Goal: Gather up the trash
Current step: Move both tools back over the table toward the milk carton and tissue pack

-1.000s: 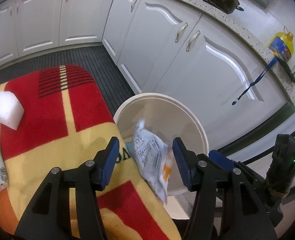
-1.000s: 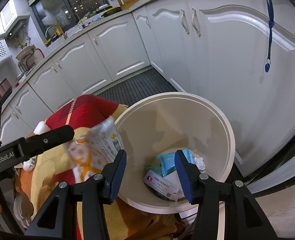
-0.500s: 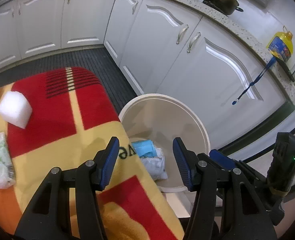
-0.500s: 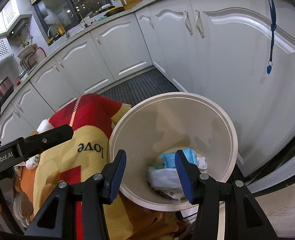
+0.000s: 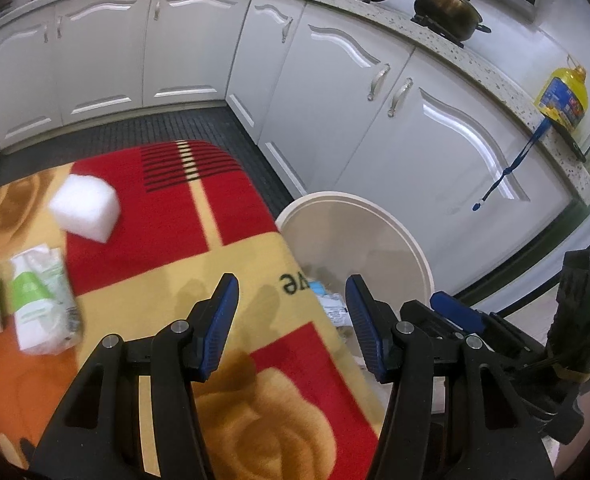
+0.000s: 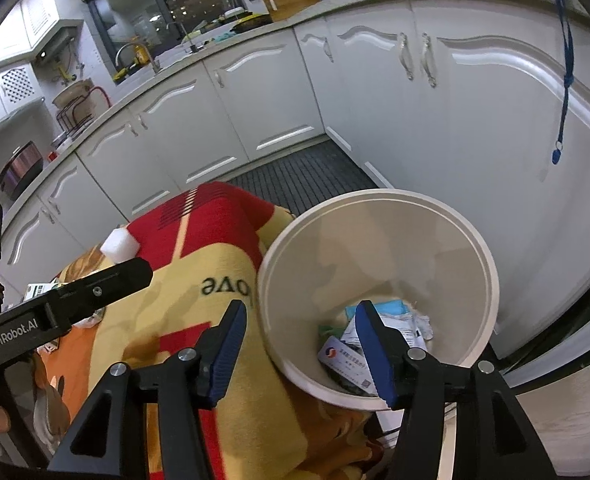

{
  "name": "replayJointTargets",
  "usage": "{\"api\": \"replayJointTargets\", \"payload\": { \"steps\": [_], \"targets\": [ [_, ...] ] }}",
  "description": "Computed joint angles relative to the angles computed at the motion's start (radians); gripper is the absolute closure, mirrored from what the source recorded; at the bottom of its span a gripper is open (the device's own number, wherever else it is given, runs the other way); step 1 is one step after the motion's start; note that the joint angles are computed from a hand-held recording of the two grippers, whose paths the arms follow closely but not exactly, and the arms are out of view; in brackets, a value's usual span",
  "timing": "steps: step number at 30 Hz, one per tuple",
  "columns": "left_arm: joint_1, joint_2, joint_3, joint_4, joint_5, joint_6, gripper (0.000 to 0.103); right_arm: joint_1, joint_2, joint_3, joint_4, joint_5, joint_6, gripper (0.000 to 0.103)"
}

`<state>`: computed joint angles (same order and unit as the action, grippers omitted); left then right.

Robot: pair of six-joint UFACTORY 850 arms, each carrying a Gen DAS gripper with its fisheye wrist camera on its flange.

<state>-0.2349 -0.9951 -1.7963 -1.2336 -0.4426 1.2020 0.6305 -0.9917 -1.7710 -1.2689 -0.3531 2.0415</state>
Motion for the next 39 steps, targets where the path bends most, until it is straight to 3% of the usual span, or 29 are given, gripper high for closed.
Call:
{"api": "replayJointTargets", "payload": {
  "steps": [12,19,32,35,39],
  "targets": [
    [0.043,0.077,0.139,-0.107,0.037,0.133,0.049,0.026,-0.021,-0.053,0.059,-0.001,-0.083,0.046],
    [0.093,0.128,0.227,-0.126,0.055,0.160,0.049,0.040,-0.050,-0.104,0.104,0.022,-0.138,0.039],
    [0.214,0.209,0.365,-0.169,0.129,0.230,0.049,0.067,-0.180,-0.325,0.477,0.041,-0.575,0.037],
    [0.241,0.222,0.392,-0.284,0.176,0.339,0.049,0.072,-0.227,-0.406,0.605,0.029,-0.717,0.034],
    [0.279,0.214,0.387,-0.377,0.188,0.401,0.041,0.079,-0.314,-0.563,0.780,-0.013,-0.908,0.034]
  ]
}}
